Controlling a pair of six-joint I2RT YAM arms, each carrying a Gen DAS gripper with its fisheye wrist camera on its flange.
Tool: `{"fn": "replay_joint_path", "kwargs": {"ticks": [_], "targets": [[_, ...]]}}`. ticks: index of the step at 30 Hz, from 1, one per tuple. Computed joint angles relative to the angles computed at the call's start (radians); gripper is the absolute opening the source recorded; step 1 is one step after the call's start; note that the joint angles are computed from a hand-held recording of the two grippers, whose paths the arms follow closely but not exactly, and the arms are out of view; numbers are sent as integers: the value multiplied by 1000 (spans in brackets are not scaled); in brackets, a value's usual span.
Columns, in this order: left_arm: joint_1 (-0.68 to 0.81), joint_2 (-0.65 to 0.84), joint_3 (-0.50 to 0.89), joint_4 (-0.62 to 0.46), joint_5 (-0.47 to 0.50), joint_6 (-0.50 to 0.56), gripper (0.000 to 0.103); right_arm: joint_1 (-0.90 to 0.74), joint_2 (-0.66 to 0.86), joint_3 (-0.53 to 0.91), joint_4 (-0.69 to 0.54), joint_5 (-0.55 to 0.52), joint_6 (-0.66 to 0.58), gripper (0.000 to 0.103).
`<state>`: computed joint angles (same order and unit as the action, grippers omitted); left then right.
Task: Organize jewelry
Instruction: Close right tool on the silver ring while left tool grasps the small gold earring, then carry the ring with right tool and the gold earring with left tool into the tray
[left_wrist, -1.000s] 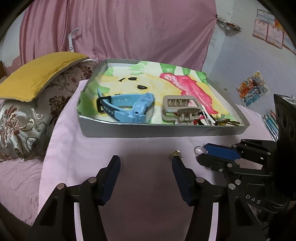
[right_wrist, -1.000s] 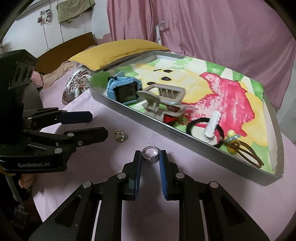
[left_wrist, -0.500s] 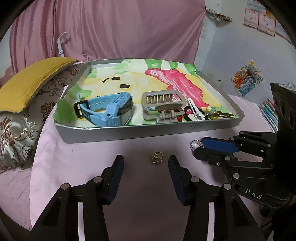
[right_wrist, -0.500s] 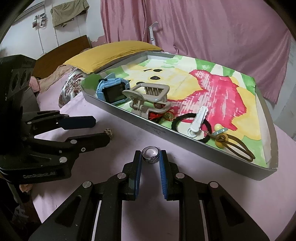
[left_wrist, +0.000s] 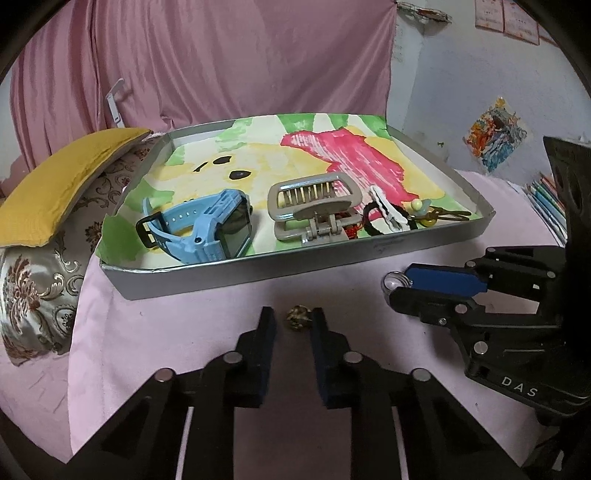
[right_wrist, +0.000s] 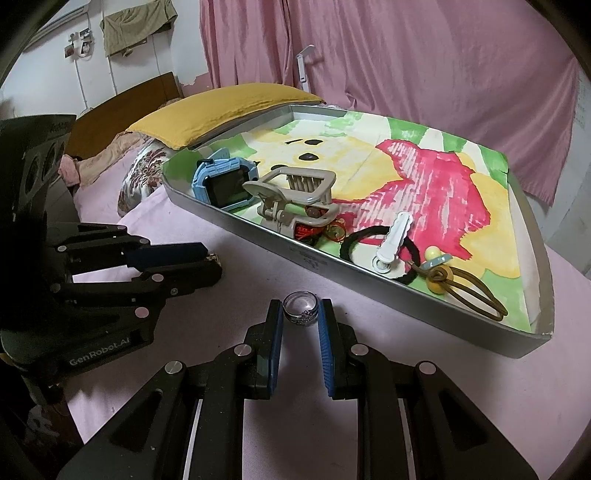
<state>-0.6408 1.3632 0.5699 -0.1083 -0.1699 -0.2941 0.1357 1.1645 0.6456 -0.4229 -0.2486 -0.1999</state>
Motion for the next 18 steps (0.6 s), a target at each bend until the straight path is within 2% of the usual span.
{"fn": "replay_joint_path", "kwargs": {"ticks": [4, 11, 18], "targets": [[-13, 4, 4, -5, -16, 4, 12, 6, -5, -1, -6, 4, -3, 17], [-5, -40, -40, 33, 43, -19, 12, 8, -19, -10, 0, 5, -4, 17], [-27, -109, -89, 85, 39, -44, 12, -34, -133, -65, 33, -22, 16, 17]]}}
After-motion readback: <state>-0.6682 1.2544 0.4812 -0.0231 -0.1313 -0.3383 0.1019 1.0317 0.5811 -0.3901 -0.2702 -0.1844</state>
